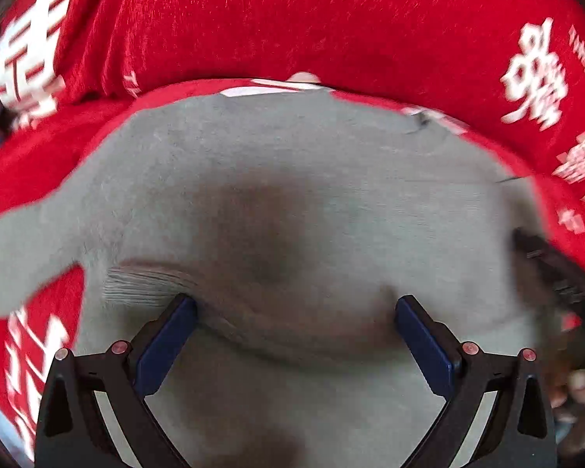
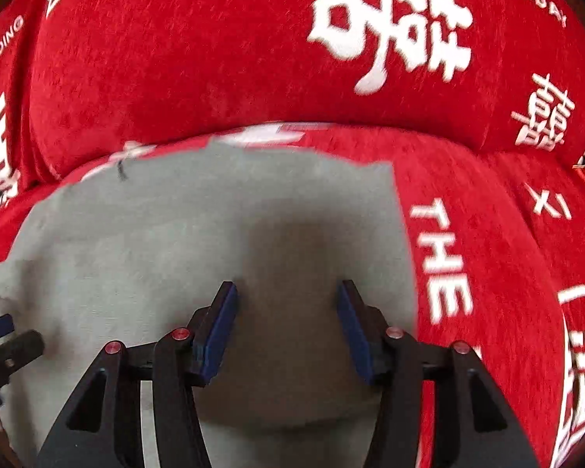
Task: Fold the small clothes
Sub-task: 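Open the right tool to release the sleeve on the body, then grasp the other sleeve cuff with the left tool and lift it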
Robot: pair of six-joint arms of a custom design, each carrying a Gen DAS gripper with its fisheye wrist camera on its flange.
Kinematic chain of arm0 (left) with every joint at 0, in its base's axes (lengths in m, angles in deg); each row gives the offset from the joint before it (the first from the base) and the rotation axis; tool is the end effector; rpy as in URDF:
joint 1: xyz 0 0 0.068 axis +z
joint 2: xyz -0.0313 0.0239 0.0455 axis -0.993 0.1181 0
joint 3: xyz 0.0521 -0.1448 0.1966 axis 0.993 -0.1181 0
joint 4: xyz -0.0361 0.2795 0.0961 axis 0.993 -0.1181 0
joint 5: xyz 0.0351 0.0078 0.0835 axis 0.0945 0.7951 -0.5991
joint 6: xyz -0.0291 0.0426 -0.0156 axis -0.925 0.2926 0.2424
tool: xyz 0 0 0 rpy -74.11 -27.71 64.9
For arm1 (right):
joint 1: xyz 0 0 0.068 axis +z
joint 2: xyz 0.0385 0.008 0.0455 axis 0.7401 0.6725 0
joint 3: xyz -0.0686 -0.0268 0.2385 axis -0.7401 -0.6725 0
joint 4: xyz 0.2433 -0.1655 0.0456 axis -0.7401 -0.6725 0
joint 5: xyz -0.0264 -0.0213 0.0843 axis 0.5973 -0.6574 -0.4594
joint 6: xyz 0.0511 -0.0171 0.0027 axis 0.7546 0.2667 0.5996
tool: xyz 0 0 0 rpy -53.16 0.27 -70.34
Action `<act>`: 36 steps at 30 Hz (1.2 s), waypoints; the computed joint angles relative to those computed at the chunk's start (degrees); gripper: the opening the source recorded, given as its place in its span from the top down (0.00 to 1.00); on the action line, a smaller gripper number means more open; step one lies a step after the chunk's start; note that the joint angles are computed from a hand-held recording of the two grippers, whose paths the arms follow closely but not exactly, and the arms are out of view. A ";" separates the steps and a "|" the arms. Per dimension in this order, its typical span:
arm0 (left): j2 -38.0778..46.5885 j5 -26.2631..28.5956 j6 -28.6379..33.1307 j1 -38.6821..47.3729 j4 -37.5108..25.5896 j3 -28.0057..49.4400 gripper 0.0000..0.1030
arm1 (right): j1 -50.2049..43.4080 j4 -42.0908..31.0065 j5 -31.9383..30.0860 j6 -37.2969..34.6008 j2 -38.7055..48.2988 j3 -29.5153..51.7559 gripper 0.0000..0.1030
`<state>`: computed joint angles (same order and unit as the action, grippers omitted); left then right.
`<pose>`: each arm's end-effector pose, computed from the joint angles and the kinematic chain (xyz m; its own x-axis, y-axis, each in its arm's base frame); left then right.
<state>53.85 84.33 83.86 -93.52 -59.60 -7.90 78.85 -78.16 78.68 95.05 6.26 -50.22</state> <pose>0.3451 -0.0703 0.0444 -0.7993 0.4375 -0.4120 0.5080 0.8581 -0.0743 0.2219 0.1125 0.0407 -0.6682 0.4657 -0.5802 0.5565 0.8304 0.0256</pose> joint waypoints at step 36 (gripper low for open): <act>28.79 -6.42 -23.81 43.88 -5.43 39.82 0.01 | 28.14 -20.90 6.76 14.34 22.47 28.84 0.38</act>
<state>82.64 77.91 60.05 -49.63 -65.04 31.92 106.99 -99.07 85.44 109.39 28.73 -21.38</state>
